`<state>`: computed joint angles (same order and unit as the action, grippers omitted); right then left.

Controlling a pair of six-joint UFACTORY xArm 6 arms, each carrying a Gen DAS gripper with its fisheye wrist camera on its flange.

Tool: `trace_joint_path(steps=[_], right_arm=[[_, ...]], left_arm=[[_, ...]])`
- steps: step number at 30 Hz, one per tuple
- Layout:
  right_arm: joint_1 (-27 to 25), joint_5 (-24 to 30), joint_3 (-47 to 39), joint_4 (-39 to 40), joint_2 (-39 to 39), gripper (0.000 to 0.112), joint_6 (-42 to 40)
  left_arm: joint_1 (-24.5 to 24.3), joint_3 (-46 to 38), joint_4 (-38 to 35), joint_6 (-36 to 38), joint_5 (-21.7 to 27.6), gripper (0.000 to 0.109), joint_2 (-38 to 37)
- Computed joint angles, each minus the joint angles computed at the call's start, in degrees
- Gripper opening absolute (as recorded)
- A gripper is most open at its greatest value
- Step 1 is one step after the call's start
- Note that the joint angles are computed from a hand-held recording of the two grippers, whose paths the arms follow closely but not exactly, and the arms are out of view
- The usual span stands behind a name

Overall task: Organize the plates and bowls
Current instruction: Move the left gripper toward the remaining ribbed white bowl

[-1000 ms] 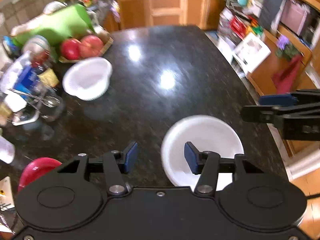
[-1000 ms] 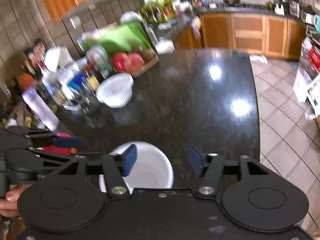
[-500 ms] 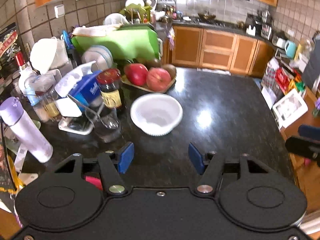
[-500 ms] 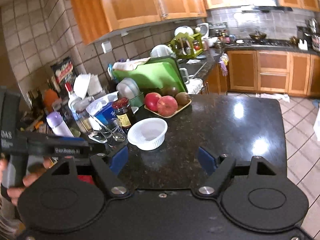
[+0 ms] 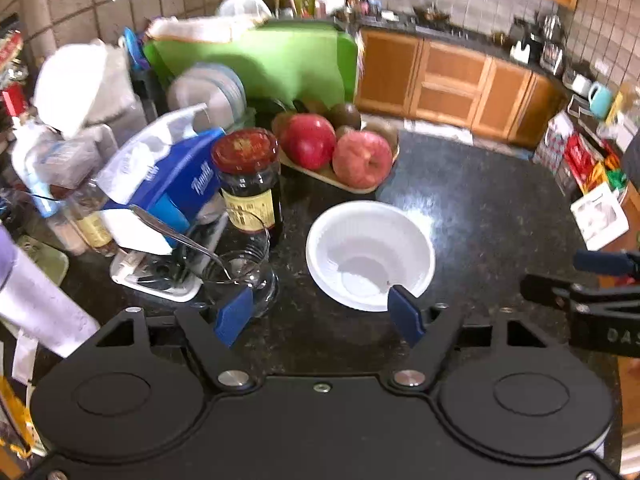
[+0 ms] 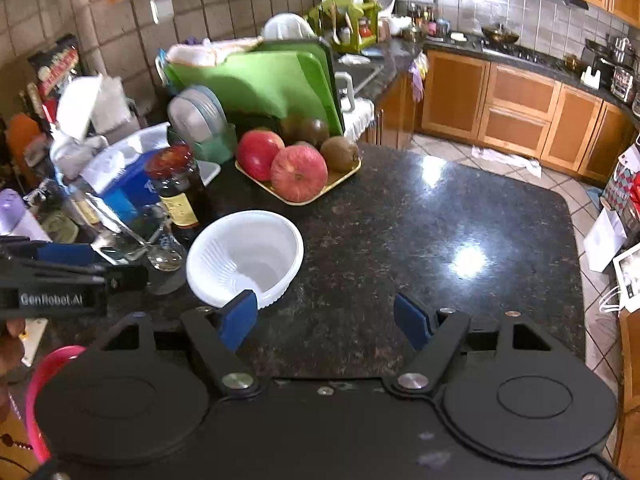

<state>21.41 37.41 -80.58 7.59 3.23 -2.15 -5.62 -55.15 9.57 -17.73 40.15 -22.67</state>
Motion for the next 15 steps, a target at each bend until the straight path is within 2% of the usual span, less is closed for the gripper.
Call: trace_joint_path(steps=[5, 9, 15], right_arm=[[0.92, 4.26, -6.95, -3.01, 6.26, 0.071, 3.69], [0.86, 6.33, -11.58, -3.37, 10.42, 0.065, 4.42], [-0.14, 9.10, -17.76, -0.79, 15.80, 0.064, 5.20]], left_arm=[[1.37, -3.46, -5.19, 6.81, 1.82, 0.061, 5.52], [1.60, -6.42, -7.36, 8.98, 2.89, 0.060, 9.19], [1.84, -10.10, -8.45, 10.03, 3.34, 0.058, 13.57]])
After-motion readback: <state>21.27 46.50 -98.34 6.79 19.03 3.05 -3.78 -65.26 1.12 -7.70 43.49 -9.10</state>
